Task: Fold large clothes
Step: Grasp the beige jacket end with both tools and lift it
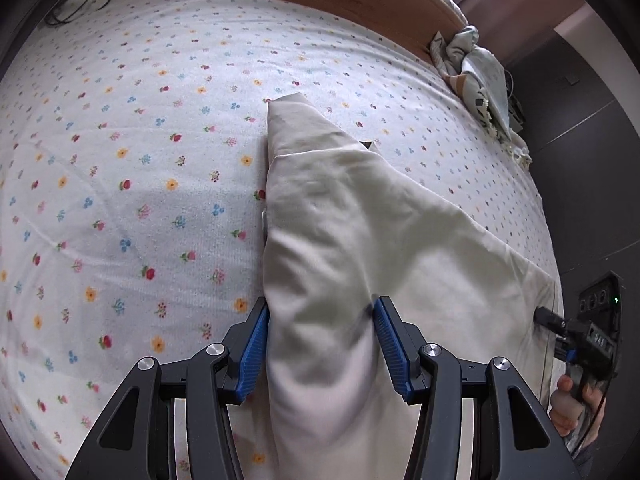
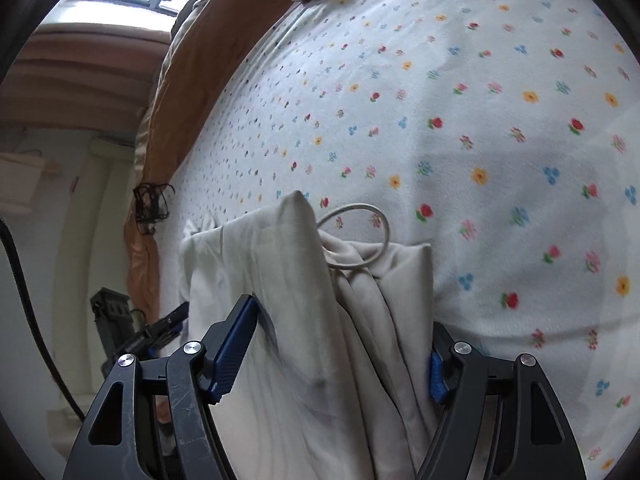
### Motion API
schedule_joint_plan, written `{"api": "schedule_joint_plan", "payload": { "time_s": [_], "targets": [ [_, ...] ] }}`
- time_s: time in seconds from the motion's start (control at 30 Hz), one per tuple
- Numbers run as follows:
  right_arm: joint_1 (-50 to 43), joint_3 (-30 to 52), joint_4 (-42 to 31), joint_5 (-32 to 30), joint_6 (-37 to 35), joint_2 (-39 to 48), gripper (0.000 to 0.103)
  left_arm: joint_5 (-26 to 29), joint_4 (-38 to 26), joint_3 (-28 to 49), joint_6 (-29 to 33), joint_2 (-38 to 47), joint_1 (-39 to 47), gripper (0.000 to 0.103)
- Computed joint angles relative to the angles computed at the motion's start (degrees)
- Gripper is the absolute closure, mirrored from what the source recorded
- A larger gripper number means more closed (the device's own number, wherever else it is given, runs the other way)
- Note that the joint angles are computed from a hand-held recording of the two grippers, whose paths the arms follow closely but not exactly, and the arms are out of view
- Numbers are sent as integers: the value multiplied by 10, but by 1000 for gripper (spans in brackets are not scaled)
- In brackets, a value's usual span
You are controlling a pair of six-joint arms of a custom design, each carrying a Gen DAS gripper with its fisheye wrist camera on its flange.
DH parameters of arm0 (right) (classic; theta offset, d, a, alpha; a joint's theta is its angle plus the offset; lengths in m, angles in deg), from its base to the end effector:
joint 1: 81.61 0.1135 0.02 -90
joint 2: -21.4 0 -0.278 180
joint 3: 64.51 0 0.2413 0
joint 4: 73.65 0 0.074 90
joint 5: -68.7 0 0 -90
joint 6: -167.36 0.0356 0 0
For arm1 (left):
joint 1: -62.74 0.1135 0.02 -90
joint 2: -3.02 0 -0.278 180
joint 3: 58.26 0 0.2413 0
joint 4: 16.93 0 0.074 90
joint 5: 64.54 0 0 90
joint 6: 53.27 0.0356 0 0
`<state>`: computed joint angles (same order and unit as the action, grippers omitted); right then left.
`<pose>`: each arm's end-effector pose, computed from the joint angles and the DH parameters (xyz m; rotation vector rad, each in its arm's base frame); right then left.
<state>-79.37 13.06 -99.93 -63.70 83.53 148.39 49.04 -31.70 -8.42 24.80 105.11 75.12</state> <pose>0.3678 0.0384 0.0551 -0.0395 2.7545 1.0897 0.2644 0.0435 0.0964 -0.4544 2.6514 -0.5588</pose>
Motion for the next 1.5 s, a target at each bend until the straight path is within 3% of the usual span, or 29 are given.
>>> {"api": "schedule_joint_plan", "payload": {
  "time_s": [0.13,0.2,0.3,0.4,0.6,0.77,0.9,1.07,1.2,1.37,1.5],
  "targets": [
    [5,-33,38,24,6,-24,73,13,-1,1,-6,2,7,49],
    [8,-61,64,32,-6,-51,83,5,0,-4,-10,-10,0,56],
    [19,-104,94,51,0,-105,86,-23,-13,-9,-13,-41,-19,72],
    [25,-126,96,54,7,-152,87,-32,-23,-20,-17,-84,-26,80],
    [29,-202,100,61,18,-290,88,-22,-98,-41,-19,-240,-21,83],
    [5,-251,62,54,24,-417,88,-25,-220,-20,-29,-389,-36,84],
    [-18,-268,-11,54,22,-536,88,-32,-325,19,-43,-500,-64,84],
    [-66,-267,-137,37,-10,-690,89,-59,-410,68,-76,-587,-131,85],
    [-156,-228,-269,-8,-77,-772,89,-128,-456,111,-149,-636,-254,85],
    [-331,-144,-467,-104,-261,-794,89,-285,-458,137,-271,-648,-483,86],
    [-532,-43,-708,-178,-565,-740,89,-405,-445,169,-357,-604,-658,86]
  ]
}}
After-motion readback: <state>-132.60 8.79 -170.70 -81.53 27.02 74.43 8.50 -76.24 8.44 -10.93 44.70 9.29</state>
